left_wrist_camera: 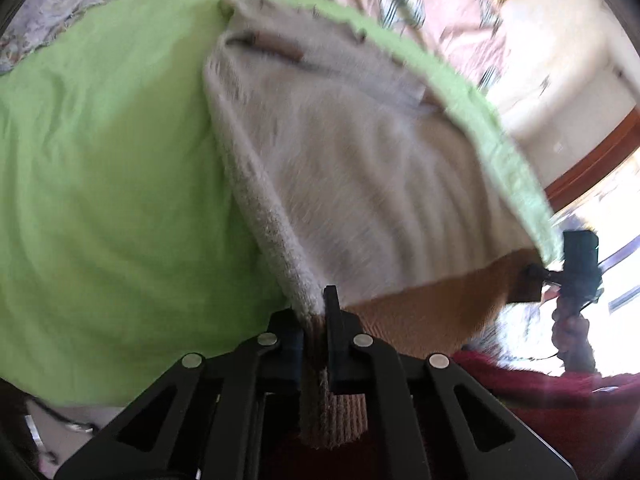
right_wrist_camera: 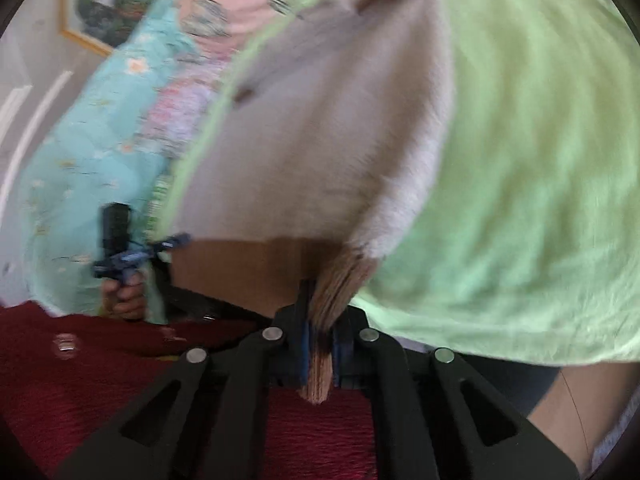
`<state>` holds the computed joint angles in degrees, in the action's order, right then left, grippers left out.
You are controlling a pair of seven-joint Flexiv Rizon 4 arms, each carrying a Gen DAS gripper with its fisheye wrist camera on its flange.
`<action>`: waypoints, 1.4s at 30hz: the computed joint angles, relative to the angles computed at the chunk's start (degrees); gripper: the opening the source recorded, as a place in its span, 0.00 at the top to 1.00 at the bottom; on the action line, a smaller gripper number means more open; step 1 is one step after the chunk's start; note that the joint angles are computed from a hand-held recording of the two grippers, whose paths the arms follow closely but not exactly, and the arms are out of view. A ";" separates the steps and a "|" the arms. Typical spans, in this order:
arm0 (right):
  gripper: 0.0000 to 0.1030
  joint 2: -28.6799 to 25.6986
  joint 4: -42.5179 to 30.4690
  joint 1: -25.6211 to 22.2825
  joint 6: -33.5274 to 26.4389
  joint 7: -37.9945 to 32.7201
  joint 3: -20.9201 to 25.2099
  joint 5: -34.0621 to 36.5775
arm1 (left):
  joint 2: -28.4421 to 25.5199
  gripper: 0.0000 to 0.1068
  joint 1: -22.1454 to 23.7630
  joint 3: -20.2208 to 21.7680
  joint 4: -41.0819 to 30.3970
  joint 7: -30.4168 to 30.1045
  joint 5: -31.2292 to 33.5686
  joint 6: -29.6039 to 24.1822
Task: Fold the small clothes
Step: 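Lift the hem with both grippers and fold it toward the collar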
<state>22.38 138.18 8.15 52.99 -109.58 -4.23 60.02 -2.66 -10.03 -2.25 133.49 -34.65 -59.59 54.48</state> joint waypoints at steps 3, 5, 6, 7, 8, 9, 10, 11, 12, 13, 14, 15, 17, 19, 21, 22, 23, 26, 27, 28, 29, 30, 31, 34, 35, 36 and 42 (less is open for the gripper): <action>0.92 3.21 -2.59 0.28 -1.83 -5.52 -4.14 4.98 | 1.40 0.95 -0.19 -0.03 -1.13 4.12 -9.11 -1.55; 0.92 2.98 -4.63 0.27 -1.48 -8.22 -5.55 7.26 | 1.25 0.95 -0.59 -0.26 -2.77 6.39 -13.50 -0.77; 0.92 2.21 -6.06 0.25 -1.26 -10.06 -6.63 8.87 | 0.73 0.95 -0.74 -0.46 -3.94 7.37 -15.19 -0.17; 0.92 1.15 -7.35 -0.01 -0.77 -11.52 -7.20 10.29 | -0.16 0.95 -0.92 -0.83 -5.46 9.00 -17.60 0.76; 0.92 -0.03 -8.57 -0.40 -0.50 -12.97 -7.67 11.62 | -1.01 0.95 -1.17 -1.21 -6.66 9.77 -19.05 1.83; 0.92 -2.13 -10.37 -0.68 0.26 -14.89 -8.17 13.50 | -2.65 0.95 -1.32 -1.74 -8.82 10.20 -20.19 3.55; 0.92 -3.48 -11.44 -1.17 1.02 -15.47 -7.80 14.33 | -3.89 0.95 -1.60 -2.32 -10.41 10.60 -21.23 4.85; 0.92 -5.99 -13.43 -1.61 2.13 -16.43 -7.83 15.31 | -5.61 0.95 -1.97 -3.06 -12.52 10.99 -22.21 6.95; 0.92 -7.79 -14.91 -2.07 2.58 -17.46 -7.81 16.26 | -6.67 0.95 -2.15 -3.44 -13.75 11.11 -22.61 8.21; 0.92 -10.27 -16.96 -2.42 3.57 -18.32 -7.71 17.27 | -8.23 0.95 -2.21 -3.98 -15.71 11.49 -23.38 9.37; 0.92 -12.31 -18.73 -2.85 4.38 -18.33 -7.30 17.36 | -9.47 0.95 -2.24 -4.45 -17.15 12.02 -24.21 10.27; 0.92 -14.10 -20.20 -3.27 4.94 -18.58 -6.89 17.66 | -10.94 0.95 -2.25 -4.91 -18.89 12.05 -24.48 11.25; 0.92 -18.84 -23.99 -3.72 7.90 -17.49 -5.47 15.97 | -13.94 0.95 -1.83 -5.71 -22.55 11.07 -23.57 12.36; 0.92 -22.47 -27.26 -4.53 9.27 -16.66 -4.45 14.65 | -16.88 0.95 -1.33 -6.65 -26.14 9.94 -21.94 13.43; 0.92 -24.89 -29.37 -5.68 10.33 -15.92 -3.58 13.56 | -19.54 0.95 -0.76 -7.78 -29.44 8.62 -19.87 14.55; 0.92 -26.80 -31.20 -6.05 11.16 -15.20 -3.24 13.06 | -20.86 0.95 -0.43 -8.42 -31.17 8.19 -18.94 15.15; 0.92 -27.71 -32.28 -6.77 11.20 -14.99 -2.89 13.04 | -22.34 0.95 -0.11 -8.93 -33.08 6.98 -17.46 15.71; 0.92 -31.21 -36.48 -9.09 10.74 -14.97 -1.96 14.07 | -26.33 0.95 1.31 -10.01 -38.59 1.00 -11.80 15.78; 0.92 -32.30 -37.98 -10.11 10.18 -15.32 -1.67 14.95 | -26.95 0.95 1.83 -10.56 -39.57 -0.09 -10.82 15.76; 0.92 -32.88 -38.77 -10.83 10.14 -15.32 -1.16 15.22 | -28.10 0.95 2.33 -11.22 -41.33 -1.11 -9.77 15.86; 0.92 -34.05 -40.30 -11.65 9.77 -15.22 -0.81 15.73 | -28.78 0.95 2.75 -11.85 -42.36 -1.68 -8.94 16.24; 0.92 -35.17 -41.77 -12.56 9.19 -15.28 -0.46 16.23 | -29.85 0.95 2.98 -12.21 -43.91 -2.93 -7.41 16.52; 0.92 -36.12 -42.90 -13.31 9.05 -15.37 -0.02 16.46 | -31.32 0.95 3.14 -12.33 -45.86 -4.60 -5.42 16.49; 0.92 -39.75 -46.49 -14.40 9.74 -13.60 1.05 14.54 | -36.85 0.95 2.67 -10.86 -52.52 -12.29 2.07 15.62; 0.92 -41.57 -47.84 -14.48 10.15 -12.23 1.19 13.29 | -38.78 0.95 2.31 -9.66 -54.98 -15.73 4.99 14.49; 0.92 -43.17 -49.03 -14.56 10.31 -10.59 1.30 11.91 | -40.91 0.95 2.04 -8.53 -57.71 -19.08 7.69 12.99; 0.92 -52.40 -55.30 -13.89 10.55 0.37 0.99 1.64 | -53.04 0.94 0.50 -3.50 -73.69 -32.12 20.17 6.51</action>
